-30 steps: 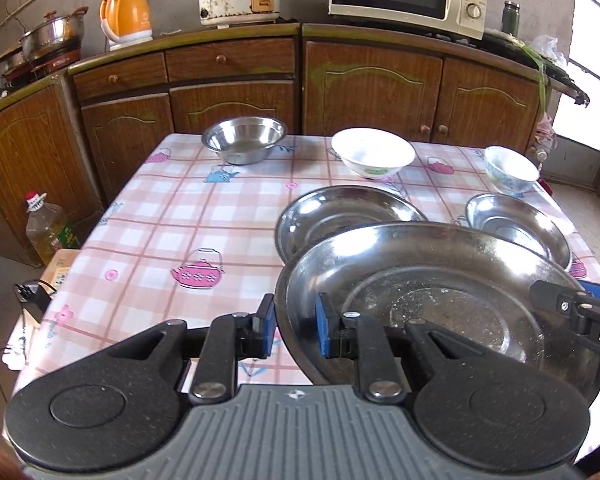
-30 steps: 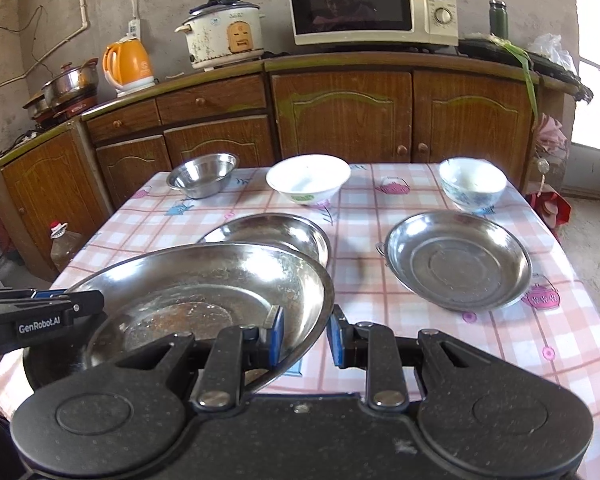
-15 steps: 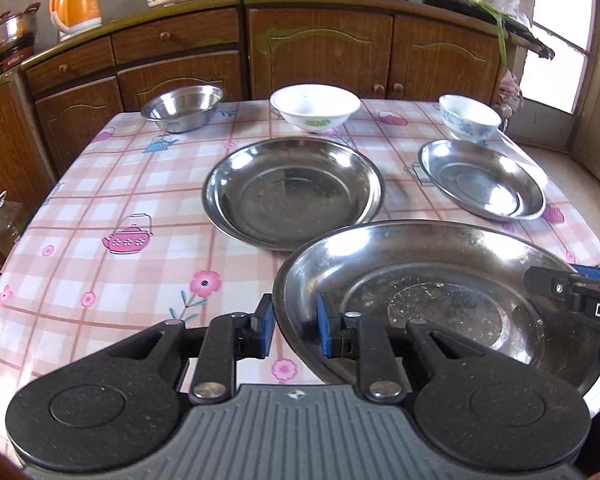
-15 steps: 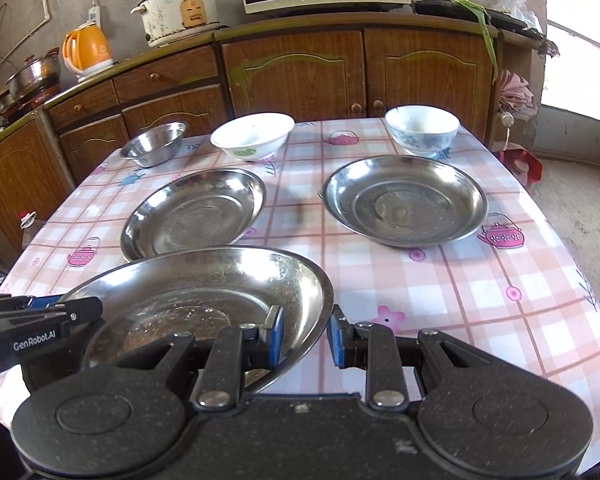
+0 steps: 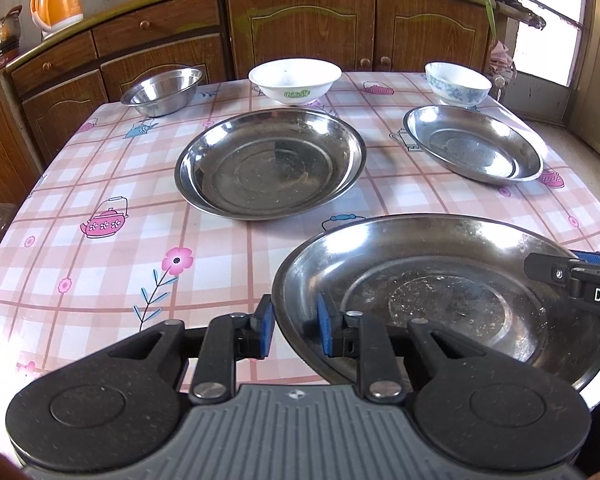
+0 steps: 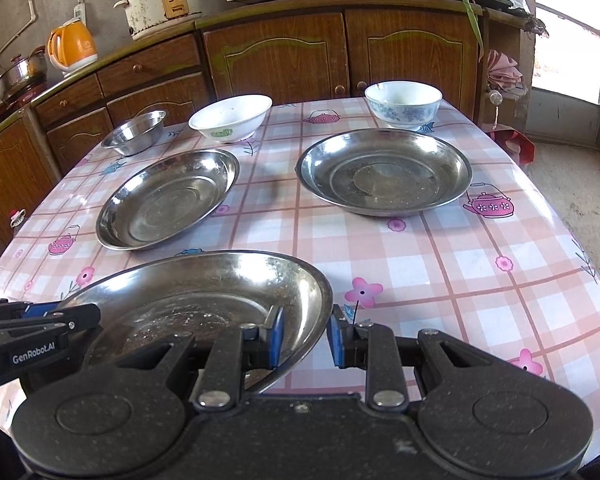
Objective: Organize plates and bowls
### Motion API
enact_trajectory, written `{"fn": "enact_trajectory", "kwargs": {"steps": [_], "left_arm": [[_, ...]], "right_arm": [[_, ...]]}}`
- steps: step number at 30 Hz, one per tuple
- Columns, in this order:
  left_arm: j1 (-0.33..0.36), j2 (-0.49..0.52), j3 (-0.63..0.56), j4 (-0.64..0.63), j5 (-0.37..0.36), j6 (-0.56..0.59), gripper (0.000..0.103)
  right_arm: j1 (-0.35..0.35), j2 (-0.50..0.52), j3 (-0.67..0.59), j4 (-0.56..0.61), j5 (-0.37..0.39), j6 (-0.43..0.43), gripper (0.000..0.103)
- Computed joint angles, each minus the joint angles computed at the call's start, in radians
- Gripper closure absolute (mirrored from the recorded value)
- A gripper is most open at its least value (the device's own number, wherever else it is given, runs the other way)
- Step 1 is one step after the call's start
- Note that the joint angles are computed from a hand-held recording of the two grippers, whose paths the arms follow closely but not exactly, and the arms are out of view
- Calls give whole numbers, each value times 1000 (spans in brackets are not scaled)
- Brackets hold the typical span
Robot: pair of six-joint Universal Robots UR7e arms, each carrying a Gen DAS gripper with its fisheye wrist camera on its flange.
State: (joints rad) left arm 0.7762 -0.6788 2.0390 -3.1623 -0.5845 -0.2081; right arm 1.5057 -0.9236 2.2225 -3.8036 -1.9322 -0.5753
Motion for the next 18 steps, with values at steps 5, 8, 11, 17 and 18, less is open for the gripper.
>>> {"fn": "enact_trajectory", "kwargs": {"steps": [5, 8, 11, 17, 18], "left_arm": [[0, 4, -1, 17, -1, -8, 80], [-1, 6, 0, 18, 1, -10, 80], [0, 2, 4, 29, -4, -22, 80], [1, -5, 11, 50, -19, -46, 80], [1, -5, 12, 51, -21, -47, 80]], "right_arm": [[-9, 3, 4, -1, 2, -4, 72], [-12, 6, 9, -11, 1, -16, 72], [-15, 7, 13, -13, 1, -19, 72], [-21, 7, 21, -12, -2, -21, 72], [-22, 7, 22, -12, -3, -21, 72]]}}
